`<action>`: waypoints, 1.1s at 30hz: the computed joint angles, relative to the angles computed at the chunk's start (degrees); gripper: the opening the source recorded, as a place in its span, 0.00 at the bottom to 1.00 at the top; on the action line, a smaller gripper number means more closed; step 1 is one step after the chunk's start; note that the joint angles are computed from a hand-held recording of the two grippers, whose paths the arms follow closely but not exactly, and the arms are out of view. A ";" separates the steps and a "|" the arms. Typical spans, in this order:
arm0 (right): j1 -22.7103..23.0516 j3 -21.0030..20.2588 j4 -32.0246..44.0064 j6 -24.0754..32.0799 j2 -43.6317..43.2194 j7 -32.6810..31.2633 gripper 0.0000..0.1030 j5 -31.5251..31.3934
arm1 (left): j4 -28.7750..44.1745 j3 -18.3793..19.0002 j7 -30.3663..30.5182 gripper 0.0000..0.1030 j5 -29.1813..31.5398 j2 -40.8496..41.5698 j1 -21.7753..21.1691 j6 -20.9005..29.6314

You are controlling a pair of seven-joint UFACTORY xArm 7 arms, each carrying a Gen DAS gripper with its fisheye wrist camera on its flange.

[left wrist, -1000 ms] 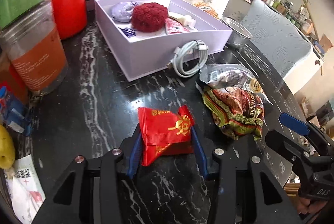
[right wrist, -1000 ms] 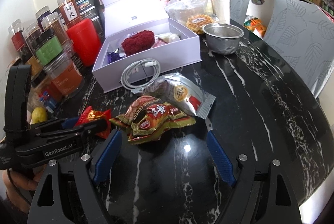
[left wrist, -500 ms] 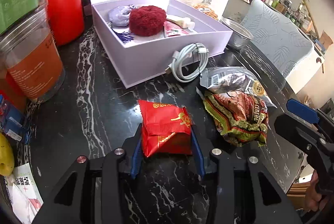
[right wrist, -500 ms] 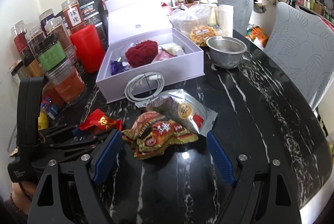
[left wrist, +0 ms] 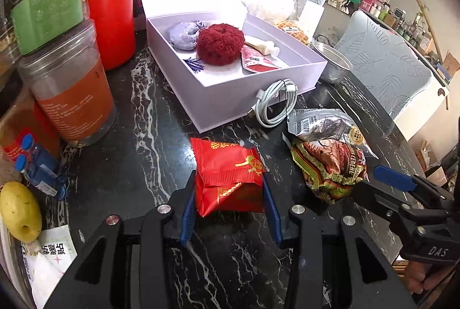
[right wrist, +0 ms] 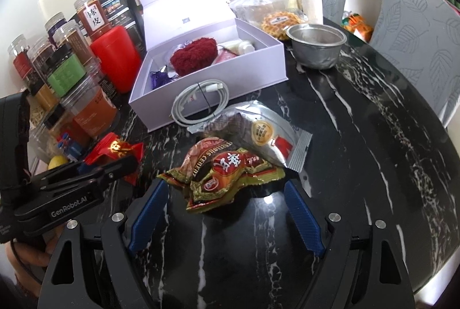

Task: Organize soft objects
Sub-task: 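Grasp the red candy packet with the left tool while the right tool grasps the snack bag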

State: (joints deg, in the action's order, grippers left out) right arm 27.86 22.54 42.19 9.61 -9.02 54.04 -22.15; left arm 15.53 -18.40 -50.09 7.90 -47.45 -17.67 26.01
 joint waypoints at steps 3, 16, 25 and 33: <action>2.15 -1.46 0.76 -0.66 1.66 -3.26 0.81 4.16 | -0.39 -0.11 -0.56 0.39 -0.02 -1.20 0.04 1.00; 6.64 -4.66 11.77 7.07 11.68 17.25 0.93 -16.69 | -2.48 -0.11 -2.95 0.39 0.83 -8.25 1.08 6.95; 9.77 -7.37 12.26 10.89 11.88 22.89 0.60 -25.15 | -2.56 -0.33 -3.27 0.39 0.69 -9.20 0.66 7.70; 7.54 -5.90 7.23 7.16 7.74 23.82 0.54 -25.32 | -2.02 -1.23 -3.59 0.39 0.69 -9.75 -0.79 8.38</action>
State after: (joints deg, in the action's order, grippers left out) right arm 35.41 16.64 49.42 16.77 -1.27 77.86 -47.47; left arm 13.51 -19.63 -53.68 8.59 -57.20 -18.46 34.39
